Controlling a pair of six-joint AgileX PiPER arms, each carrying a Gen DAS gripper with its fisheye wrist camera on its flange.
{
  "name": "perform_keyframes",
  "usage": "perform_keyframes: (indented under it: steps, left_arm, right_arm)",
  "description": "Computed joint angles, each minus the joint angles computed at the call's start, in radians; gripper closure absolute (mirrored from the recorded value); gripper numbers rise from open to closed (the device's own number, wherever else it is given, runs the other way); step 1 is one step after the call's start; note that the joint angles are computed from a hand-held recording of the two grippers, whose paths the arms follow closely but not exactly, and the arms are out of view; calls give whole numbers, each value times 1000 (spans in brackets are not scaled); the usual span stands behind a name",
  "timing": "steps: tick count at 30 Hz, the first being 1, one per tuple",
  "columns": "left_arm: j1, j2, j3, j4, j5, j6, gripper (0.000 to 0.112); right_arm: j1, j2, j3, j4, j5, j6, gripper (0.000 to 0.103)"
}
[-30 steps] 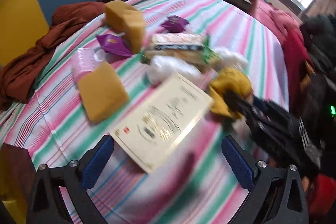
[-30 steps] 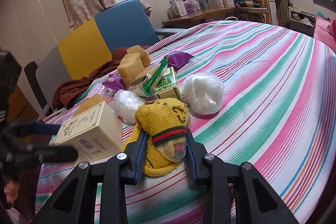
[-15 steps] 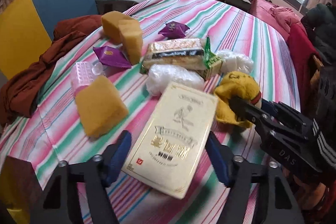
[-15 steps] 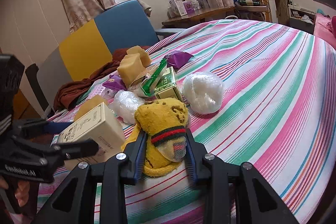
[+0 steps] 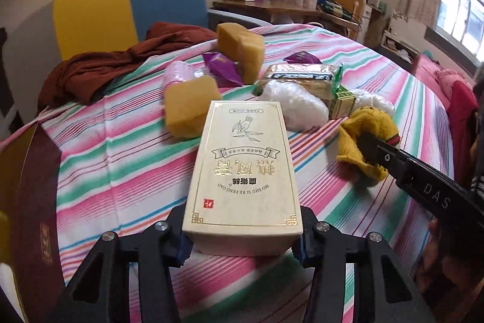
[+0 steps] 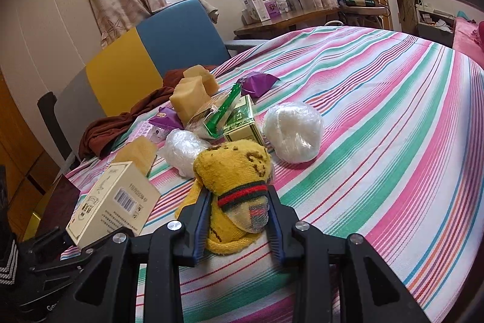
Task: Organize objects
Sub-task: 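Place the tea box and yellow knit toy into the gold tray and release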
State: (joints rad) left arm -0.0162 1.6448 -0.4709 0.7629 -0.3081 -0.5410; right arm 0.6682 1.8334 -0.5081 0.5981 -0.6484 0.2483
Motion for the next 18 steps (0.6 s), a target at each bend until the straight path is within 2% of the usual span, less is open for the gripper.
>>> perform_keyframes:
  steps: [4, 6, 13, 18]
  left_arm:
    - [62, -9, 36, 50, -60, -36, 61]
    - [82, -17, 52, 59, -78, -40, 61]
    - [232, -60, 93, 334, -168, -264, 61]
    - [382, -141, 186, 469, -256, -274, 61]
  right_arm:
    - [7, -20, 9, 22, 14, -5, 71]
    - [39, -38, 13, 87, 26, -33, 72]
    - [132, -115, 11, 266, 84, -173, 72]
    - [177, -153, 25, 302, 109, -152, 72]
